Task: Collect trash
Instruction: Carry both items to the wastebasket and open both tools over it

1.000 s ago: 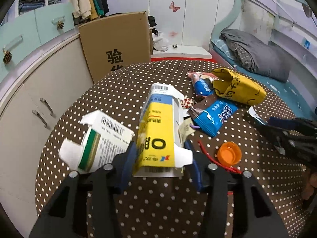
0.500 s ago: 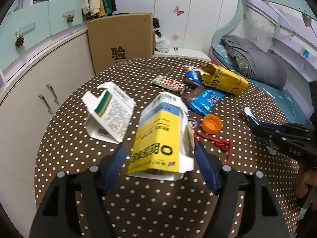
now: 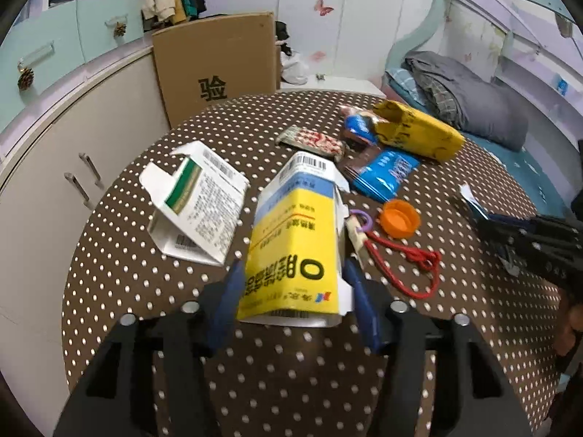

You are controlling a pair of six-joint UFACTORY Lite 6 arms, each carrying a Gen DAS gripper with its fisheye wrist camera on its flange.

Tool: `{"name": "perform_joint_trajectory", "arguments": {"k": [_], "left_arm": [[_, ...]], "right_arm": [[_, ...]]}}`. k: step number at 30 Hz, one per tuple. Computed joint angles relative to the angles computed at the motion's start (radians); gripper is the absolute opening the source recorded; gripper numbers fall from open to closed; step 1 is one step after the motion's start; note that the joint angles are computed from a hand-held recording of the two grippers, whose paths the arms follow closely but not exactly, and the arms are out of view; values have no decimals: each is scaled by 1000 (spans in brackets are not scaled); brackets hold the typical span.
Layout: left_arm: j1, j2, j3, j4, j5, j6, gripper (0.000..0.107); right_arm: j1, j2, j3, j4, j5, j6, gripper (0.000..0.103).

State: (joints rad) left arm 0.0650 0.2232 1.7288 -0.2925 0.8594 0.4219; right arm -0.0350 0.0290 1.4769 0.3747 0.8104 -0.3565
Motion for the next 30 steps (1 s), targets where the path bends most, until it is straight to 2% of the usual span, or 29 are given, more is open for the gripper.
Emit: {"name": "perform_joint_trajectory", "arguments": {"k": [4, 11, 17, 24, 30], "left_arm": [[12, -14, -6, -44, 11, 8, 49], [59, -153, -110, -65, -16, 1, 48], [69, -243, -76, -67, 13, -34, 48], [-61, -247, 69, -34, 65, -144, 48], [-323, -140, 288, 100, 96, -354, 48]], "right_arm": [[18, -9, -11, -33, -18, 13, 12], [-54, -89, -53, 105, 16, -96, 11], [-152, -164, -35, 216, 94, -191, 11], [-382, -197, 63, 388, 270, -323, 11], [-745, -124, 230, 590, 515, -452, 11]]}}
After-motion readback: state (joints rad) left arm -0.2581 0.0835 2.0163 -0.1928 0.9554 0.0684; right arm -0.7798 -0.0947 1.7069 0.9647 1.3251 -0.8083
